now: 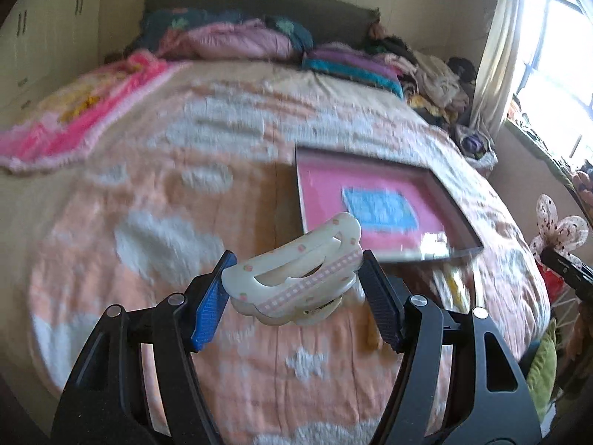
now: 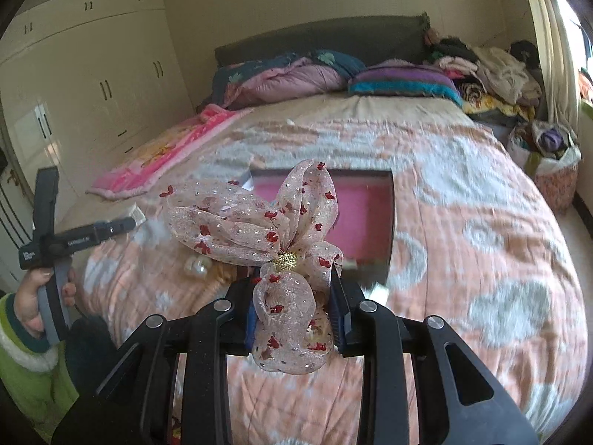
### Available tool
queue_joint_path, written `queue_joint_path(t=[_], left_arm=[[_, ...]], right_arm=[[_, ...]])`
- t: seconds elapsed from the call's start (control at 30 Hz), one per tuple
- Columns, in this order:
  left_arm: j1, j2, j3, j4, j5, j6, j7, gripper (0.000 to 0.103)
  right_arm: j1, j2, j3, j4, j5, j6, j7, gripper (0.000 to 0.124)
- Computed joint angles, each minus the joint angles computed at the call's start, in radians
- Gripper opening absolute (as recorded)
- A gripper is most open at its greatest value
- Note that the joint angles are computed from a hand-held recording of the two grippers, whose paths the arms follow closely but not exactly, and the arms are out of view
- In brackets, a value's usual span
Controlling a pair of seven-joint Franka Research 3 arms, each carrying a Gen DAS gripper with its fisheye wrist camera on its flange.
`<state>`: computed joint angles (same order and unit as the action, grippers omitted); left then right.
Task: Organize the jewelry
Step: 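Release the claw clip into the tray with the left tool while the right tool sets the bow inside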
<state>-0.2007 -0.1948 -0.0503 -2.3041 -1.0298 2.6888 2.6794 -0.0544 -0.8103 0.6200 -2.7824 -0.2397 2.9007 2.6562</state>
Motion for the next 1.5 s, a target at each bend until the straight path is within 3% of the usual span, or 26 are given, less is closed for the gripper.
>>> queue_joint_path(t=[0.43, 0.83, 1.33, 1.43, 1.5], left_arm=[[-0.02, 0.1, -0.067, 0.157, -0.075, 0.014, 0.015, 0.06], [-0.006, 0.261, -0.167, 0.262, 0.077, 0.065, -0.109, 0.06], [0.058, 0.376, -0.266, 0.284, 0.284, 0.102, -0.258, 0.06], [0.068, 0.385, -0.274, 0.287, 0.309, 0.097, -0.287, 0.06], [0.074, 0.385, -0.28, 0.285, 0.32, 0.1, -0.291, 0.064]], right_arm=[[-0.192, 0.055, 0.056, 0.1, -0.074, 0.028, -0.012, 0.029], [-0.339, 0.186, 0.094, 0.143, -0.151, 0.069, 0.025, 0.029], [-0.429, 0.422, 0.123, 0.225, -0.317, 0.089, 0.125, 0.032], [-0.423, 0.447, 0.116, 0.233, -0.355, 0.078, 0.165, 0.036], [-0.416, 0.454, 0.106, 0.231, -0.379, 0.089, 0.2, 0.049]])
